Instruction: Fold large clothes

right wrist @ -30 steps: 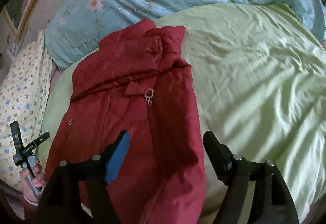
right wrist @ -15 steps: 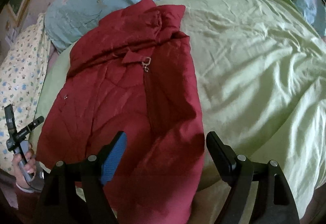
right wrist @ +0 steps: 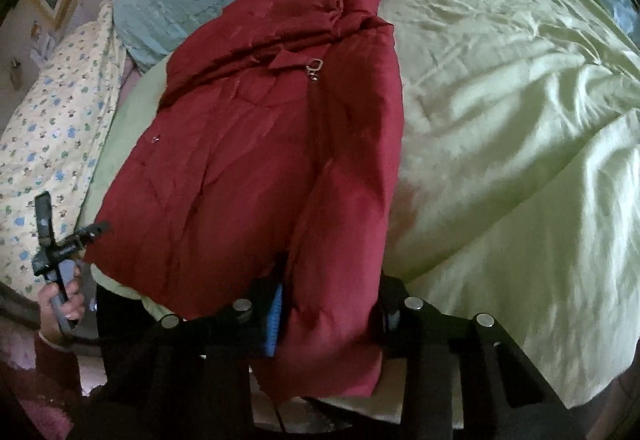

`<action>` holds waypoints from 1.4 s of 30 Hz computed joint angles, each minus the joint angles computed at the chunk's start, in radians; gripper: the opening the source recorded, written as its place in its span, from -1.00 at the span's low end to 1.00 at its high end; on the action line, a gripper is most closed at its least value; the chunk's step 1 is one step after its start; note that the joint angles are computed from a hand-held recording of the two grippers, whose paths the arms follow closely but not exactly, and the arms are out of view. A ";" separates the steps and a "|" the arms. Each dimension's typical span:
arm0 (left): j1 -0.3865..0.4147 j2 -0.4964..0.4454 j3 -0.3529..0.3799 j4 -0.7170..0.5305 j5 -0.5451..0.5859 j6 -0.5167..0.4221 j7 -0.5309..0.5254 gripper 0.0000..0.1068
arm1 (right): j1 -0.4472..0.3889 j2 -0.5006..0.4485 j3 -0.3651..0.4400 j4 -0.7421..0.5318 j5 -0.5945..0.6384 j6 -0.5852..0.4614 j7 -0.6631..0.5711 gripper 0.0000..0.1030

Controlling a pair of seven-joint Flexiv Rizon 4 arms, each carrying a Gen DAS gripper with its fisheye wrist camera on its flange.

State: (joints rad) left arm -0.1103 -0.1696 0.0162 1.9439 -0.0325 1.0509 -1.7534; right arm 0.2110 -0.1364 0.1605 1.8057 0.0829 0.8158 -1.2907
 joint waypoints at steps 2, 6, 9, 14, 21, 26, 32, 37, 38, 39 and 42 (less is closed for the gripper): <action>0.004 0.004 -0.003 0.023 -0.018 0.012 0.016 0.82 | -0.006 -0.003 0.001 -0.004 0.030 0.000 -0.005 -0.24; 0.008 0.012 -0.009 0.055 -0.044 0.049 0.048 0.68 | -0.012 -0.008 0.002 -0.003 0.061 0.005 0.005 -0.16; 0.012 0.016 -0.021 0.071 -0.090 0.066 0.097 0.49 | -0.013 -0.008 0.004 -0.002 0.077 -0.006 0.005 0.02; 0.012 0.017 -0.032 0.093 -0.140 0.084 0.177 0.27 | -0.012 0.004 0.010 0.024 0.095 0.028 0.003 0.02; 0.023 0.035 -0.062 0.141 -0.324 0.139 0.322 -0.51 | -0.007 0.018 0.012 0.039 0.105 0.079 -0.007 -0.36; 0.012 0.059 -0.069 0.177 -0.422 0.206 0.392 -0.60 | -0.005 0.030 0.018 0.032 0.136 0.128 -0.040 -0.46; -0.005 0.087 -0.077 0.216 -0.533 0.277 0.472 -0.63 | 0.001 0.034 0.019 0.017 0.161 0.177 -0.060 -0.49; -0.028 0.118 -0.090 0.237 -0.697 0.363 0.601 -0.65 | -0.003 0.030 0.022 -0.010 0.206 0.221 -0.099 -0.51; -0.035 0.120 -0.093 0.238 -0.738 0.386 0.634 -0.65 | -0.004 0.029 0.022 -0.015 0.210 0.228 -0.106 -0.52; -0.043 0.121 -0.095 0.237 -0.769 0.408 0.659 -0.65 | -0.005 0.026 0.023 -0.023 0.218 0.237 -0.119 -0.52; -0.065 0.116 -0.109 0.223 -0.875 0.460 0.738 -0.66 | -0.003 0.011 0.023 -0.049 0.214 0.275 -0.134 -0.52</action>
State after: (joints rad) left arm -0.1751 -0.0532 -0.0924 2.1669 -0.9071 1.5106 -1.0151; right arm 0.2080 -0.1256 0.1832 1.7566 0.2973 1.0908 -1.4248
